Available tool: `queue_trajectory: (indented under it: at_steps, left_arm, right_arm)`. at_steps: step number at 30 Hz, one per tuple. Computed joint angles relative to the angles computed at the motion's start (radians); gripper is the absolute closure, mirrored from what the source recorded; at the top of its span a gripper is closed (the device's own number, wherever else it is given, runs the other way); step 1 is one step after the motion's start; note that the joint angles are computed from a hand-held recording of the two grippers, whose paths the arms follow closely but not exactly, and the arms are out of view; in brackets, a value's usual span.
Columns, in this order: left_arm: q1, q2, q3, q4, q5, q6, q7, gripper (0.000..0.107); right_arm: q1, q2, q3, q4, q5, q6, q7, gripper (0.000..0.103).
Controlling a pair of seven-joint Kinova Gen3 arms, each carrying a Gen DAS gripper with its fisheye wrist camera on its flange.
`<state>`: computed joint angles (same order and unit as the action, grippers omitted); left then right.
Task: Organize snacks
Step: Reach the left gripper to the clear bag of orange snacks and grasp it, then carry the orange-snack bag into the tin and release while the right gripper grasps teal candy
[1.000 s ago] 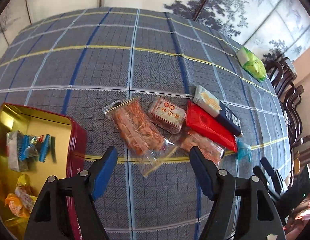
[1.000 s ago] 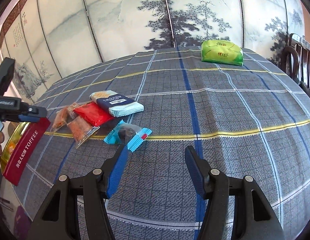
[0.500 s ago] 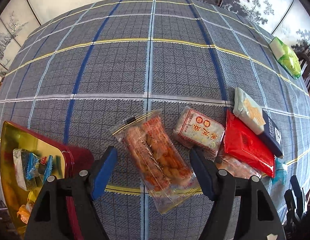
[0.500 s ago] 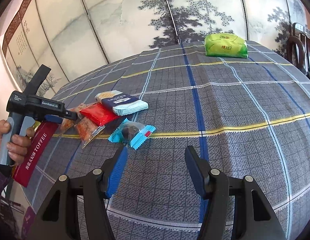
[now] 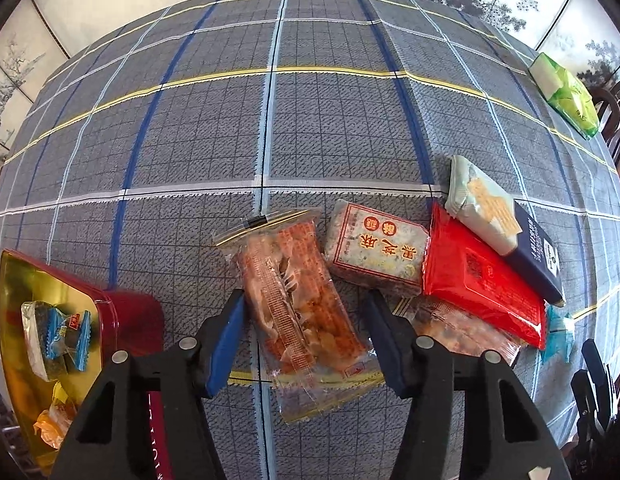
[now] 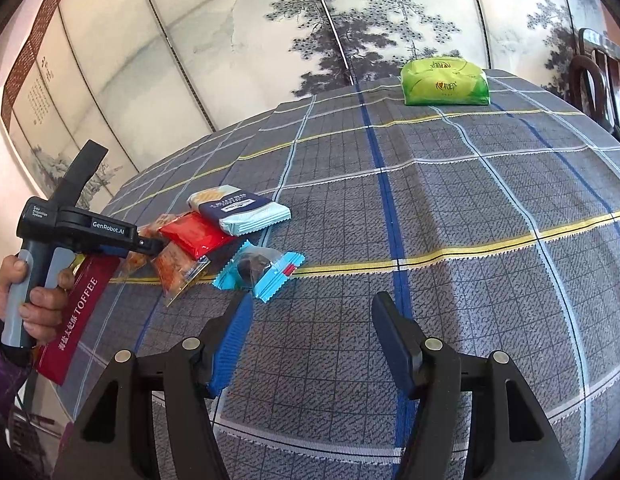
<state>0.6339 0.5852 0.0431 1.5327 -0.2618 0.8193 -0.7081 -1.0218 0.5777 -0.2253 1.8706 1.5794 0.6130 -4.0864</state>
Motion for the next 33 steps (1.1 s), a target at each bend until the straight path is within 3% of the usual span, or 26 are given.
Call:
queue_trajectory:
  at_steps: [5, 6, 7, 9, 12, 14, 16, 18, 20, 24, 27, 30, 32, 33]
  left_arm:
    - [0.031, -0.019, -0.024, 0.051, -0.039, -0.061, 0.039, 0.05]
    - [0.047, -0.029, -0.036, 0.075, -0.059, -0.088, 0.061, 0.058]
    - [0.069, -0.04, -0.053, 0.097, -0.082, -0.11, 0.087, 0.066]
    - [0.075, -0.074, -0.056, 0.16, -0.086, -0.163, 0.127, 0.073]
    - [0.102, -0.145, -0.04, 0.259, -0.114, -0.225, 0.181, 0.073]
    - [0.183, -0.2, -0.065, 0.329, -0.195, -0.268, 0.252, 0.073]
    - [0.231, -0.256, -0.066, 0.399, -0.276, -0.319, 0.31, 0.073]
    - [0.28, -0.295, -0.059, 0.435, -0.358, -0.317, 0.369, 0.073]
    - [0.29, -0.325, -0.036, 0.458, -0.4, -0.328, 0.4, 0.073]
    - [0.257, -0.378, 0.026, 0.498, -0.41, -0.352, 0.427, 0.073]
    - [0.232, -0.388, 0.075, 0.492, -0.416, -0.325, 0.425, 0.073]
    - [0.213, -0.402, 0.106, 0.5, -0.428, -0.32, 0.44, 0.073]
    - [0.205, -0.411, 0.119, 0.505, -0.438, -0.321, 0.451, 0.073]
    - [0.204, -0.415, 0.124, 0.507, -0.447, -0.317, 0.459, 0.073]
  right_arm:
    - [0.004, 0.001, -0.003, -0.002, -0.004, -0.002, 0.004, 0.039]
    - [0.005, 0.001, -0.003, -0.009, -0.021, -0.003, 0.024, 0.039]
    - [0.004, 0.001, -0.002, -0.018, -0.052, -0.005, 0.06, 0.039]
    - [-0.007, -0.003, 0.022, -0.038, -0.123, -0.024, 0.141, 0.039]
    - [-0.069, -0.019, 0.132, -0.048, -0.216, -0.122, 0.264, 0.039]
    - [-0.071, -0.026, 0.133, -0.058, -0.225, -0.127, 0.345, 0.039]
    - [-0.019, -0.034, 0.072, -0.07, -0.194, -0.124, 0.426, 0.026]
    - [0.052, -0.031, 0.008, -0.084, -0.15, -0.159, 0.508, 0.019]
    - [0.076, -0.003, -0.018, -0.115, -0.144, -0.137, 0.589, 0.019]
    - [0.205, 0.056, -0.171, -0.175, -0.157, -0.091, 0.752, 0.019]
    - [0.309, 0.098, -0.31, -0.213, -0.154, -0.039, 0.874, 0.019]
    - [0.404, 0.148, -0.436, -0.253, -0.172, 0.005, 0.996, 0.021]
    - [0.433, 0.169, -0.465, -0.277, -0.217, 0.007, 1.077, 0.027]
    - [0.457, 0.185, -0.492, -0.29, -0.239, 0.008, 1.118, 0.042]
